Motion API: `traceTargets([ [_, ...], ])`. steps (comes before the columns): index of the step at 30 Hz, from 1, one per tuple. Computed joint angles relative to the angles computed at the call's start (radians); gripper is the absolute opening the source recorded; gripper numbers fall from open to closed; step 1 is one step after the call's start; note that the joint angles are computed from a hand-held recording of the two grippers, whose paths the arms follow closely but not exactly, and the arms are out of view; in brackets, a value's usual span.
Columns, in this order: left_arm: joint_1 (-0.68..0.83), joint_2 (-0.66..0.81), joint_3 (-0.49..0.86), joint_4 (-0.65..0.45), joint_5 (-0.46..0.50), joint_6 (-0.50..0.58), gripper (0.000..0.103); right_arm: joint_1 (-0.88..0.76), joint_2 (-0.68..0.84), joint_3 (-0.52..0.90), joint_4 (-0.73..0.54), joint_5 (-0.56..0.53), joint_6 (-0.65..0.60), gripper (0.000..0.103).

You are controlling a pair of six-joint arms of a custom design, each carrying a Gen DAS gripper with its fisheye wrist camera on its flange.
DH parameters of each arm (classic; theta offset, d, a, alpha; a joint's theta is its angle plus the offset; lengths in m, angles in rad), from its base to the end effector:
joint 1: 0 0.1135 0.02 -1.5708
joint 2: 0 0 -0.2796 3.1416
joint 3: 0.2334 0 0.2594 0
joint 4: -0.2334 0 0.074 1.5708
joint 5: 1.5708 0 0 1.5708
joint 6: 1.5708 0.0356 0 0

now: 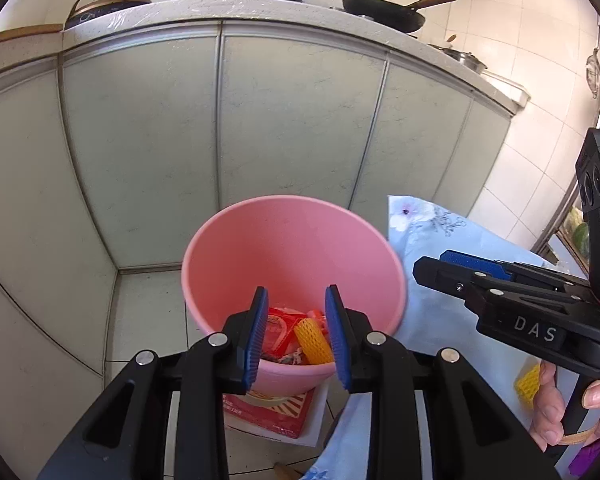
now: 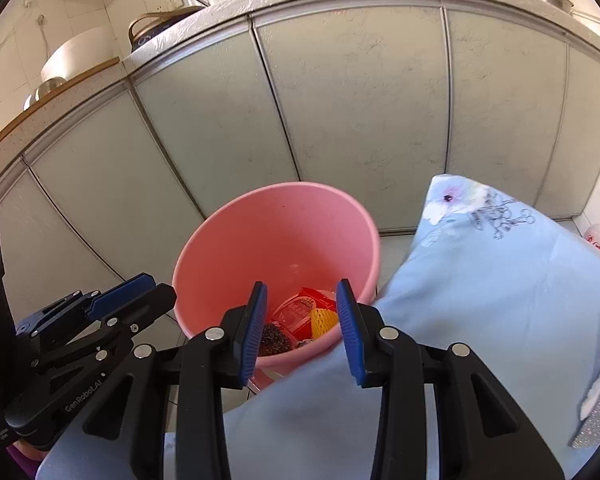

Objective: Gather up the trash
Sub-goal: 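Carry both items over the pink bin and open both tools to drop them, then move both tools back over the table toward the silver pad and plastic bag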

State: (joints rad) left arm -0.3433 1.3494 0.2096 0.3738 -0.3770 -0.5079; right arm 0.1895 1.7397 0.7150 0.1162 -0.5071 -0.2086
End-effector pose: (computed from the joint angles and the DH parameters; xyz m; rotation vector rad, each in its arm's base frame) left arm 0.1887 -0.0535 0.1078 -0.3693 2.2410 -0.0045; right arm 0.3051 0.0761 0.1217 -0.6869 2.3196 0.6165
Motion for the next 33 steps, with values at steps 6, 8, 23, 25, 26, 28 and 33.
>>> traceTargets([
  [6,-0.084,-0.061,0.023,-0.069,-0.013,-0.035,0.028,-0.088,-0.108,-0.068,-0.023,-0.029,-0.038,0.037],
  [8,-0.126,-0.068,0.036,-0.09,-0.028,-0.041,0.028,-0.13,-0.148,-0.089,-0.046,-0.046,-0.057,0.037],
  [23,-0.362,0.177,0.268,-0.109,-0.061,-0.056,0.028,-0.598,-0.194,-0.117,-0.191,-0.176,-0.341,0.037],
  [25,-0.381,0.22,0.315,-0.114,-0.05,-0.058,0.028,-0.673,-0.155,-0.085,-0.214,-0.195,-0.376,0.037],
  [26,-0.388,0.239,0.334,-0.114,-0.042,-0.056,0.028,-0.712,-0.134,-0.065,-0.226,-0.204,-0.393,0.037],
  [28,-0.406,0.283,0.381,-0.116,-0.026,-0.049,0.028,-0.777,-0.099,-0.036,-0.236,-0.217,-0.415,0.037],
  [33,-0.451,0.398,0.527,-0.152,0.012,-0.009,0.028,-0.917,0.009,0.062,-0.253,-0.238,-0.439,0.037],
])
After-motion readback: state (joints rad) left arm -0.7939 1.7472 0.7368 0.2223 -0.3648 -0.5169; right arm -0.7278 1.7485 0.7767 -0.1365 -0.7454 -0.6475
